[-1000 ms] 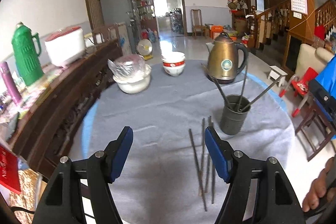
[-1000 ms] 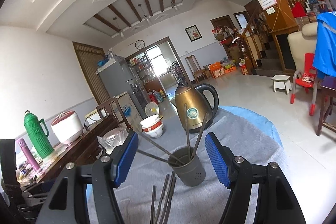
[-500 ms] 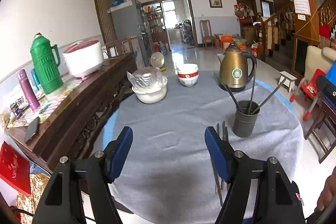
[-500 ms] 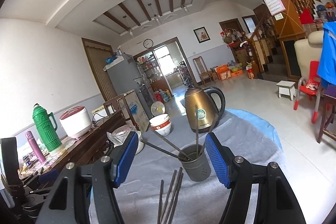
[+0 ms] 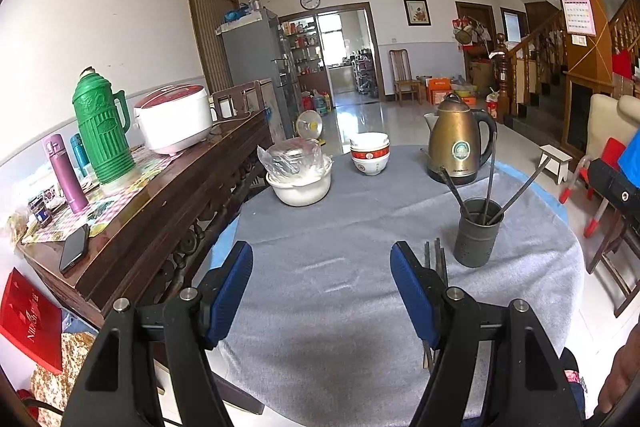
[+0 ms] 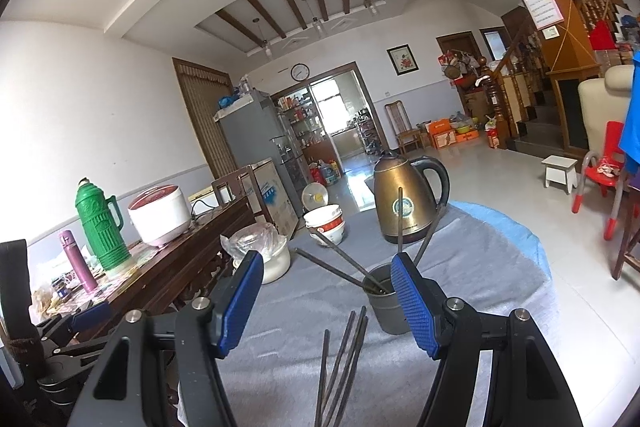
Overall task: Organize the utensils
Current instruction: 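Withdraw both open tools up and away from the cup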
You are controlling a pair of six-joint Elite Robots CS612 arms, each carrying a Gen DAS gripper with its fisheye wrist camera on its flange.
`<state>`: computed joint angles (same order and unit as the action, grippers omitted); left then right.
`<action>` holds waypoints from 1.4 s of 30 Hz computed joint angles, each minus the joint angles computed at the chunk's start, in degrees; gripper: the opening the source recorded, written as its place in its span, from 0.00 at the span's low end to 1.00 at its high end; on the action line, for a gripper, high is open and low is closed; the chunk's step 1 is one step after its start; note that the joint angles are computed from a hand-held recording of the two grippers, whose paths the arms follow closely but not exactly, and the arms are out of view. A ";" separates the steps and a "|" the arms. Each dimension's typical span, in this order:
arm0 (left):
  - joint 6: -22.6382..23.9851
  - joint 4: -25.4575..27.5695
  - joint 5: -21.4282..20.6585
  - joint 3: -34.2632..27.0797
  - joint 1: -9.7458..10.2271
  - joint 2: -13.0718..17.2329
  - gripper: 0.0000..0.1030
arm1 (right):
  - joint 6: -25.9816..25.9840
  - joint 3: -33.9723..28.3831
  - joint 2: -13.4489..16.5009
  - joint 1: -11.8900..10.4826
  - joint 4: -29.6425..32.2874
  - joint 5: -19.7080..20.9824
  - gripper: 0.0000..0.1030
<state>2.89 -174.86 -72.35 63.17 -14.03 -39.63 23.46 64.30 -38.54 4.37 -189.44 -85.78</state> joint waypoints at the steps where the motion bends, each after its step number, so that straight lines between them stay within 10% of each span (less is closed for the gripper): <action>1: 0.00 0.02 0.04 -0.07 -0.01 0.04 0.70 | -0.06 0.01 0.00 0.05 0.03 0.05 0.68; 42: 1.12 3.18 0.85 -0.50 -0.27 0.97 0.70 | -2.33 0.59 0.02 -0.13 4.62 5.16 0.68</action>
